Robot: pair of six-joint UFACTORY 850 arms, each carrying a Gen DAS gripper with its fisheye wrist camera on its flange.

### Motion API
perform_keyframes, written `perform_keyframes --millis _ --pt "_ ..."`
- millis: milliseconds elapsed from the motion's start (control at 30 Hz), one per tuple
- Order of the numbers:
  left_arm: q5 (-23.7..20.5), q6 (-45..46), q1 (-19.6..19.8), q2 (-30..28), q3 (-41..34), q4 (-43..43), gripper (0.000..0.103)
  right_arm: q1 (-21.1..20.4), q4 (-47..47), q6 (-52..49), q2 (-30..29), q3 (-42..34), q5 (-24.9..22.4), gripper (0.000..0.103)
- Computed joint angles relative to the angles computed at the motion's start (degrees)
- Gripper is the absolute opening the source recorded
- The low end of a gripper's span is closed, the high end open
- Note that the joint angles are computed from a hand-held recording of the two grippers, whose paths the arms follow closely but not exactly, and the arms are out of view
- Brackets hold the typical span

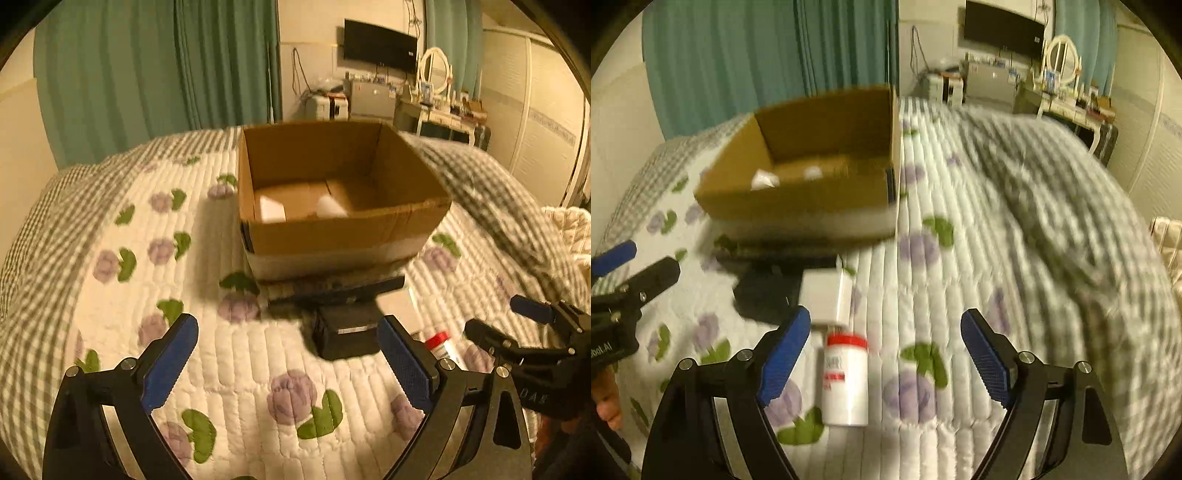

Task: Organize rigid objects
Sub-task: 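Grasp the red-capped pill bottle with the right tool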

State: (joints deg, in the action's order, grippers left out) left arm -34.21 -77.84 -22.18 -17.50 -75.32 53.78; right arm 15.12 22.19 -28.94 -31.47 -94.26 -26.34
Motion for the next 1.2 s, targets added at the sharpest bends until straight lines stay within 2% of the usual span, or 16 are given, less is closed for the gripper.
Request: perform_keyframes --millis 200,267,333,467,533,800,967,1200 --pt "-0.31 2.23 -0.60 -1.84 0.22 -1.99 0.099 0.55 0.48 -4.14 -1.11 2.17 -2.03 0.081" --pt "-0.21 2.74 -0.65 -2.23 0.13 -2.40 0.099 0.86 -0.01 -4.68 -1.87 1.98 -3.54 0.072" --pt "-0.17 2.97 -0.59 -2.55 -0.06 -2.64 0.099 1.19 -1.23 -4.64 -2.76 1.48 -4.93 0.059" --pt "0.48 3.34 -0.57 -3.15 -0.26 -3.07 0.099 1.50 -2.36 -5.17 -3.37 1.57 -5.02 0.052" --pt "0.54 3.49 -0.66 -3.43 -0.45 -3.37 0.099 1.51 -1.88 -6.65 -2.97 1.99 -4.92 0.036" --pt "2.24 3.91 -0.65 -4.98 -1.69 -4.10 0.099 0.50 0.39 -6.12 -2.53 -0.59 -3.85 0.036" --pt "3.87 4.68 0.23 -7.26 -3.75 -7.12 0.099 0.20 -2.55 -1.52 -6.32 -8.09 -4.14 0.036" --pt "5.15 9.56 1.37 -11.61 -8.65 -14.14 0.099 -0.70 -2.61 0.21 -9.80 -13.72 -6.00 0.036"
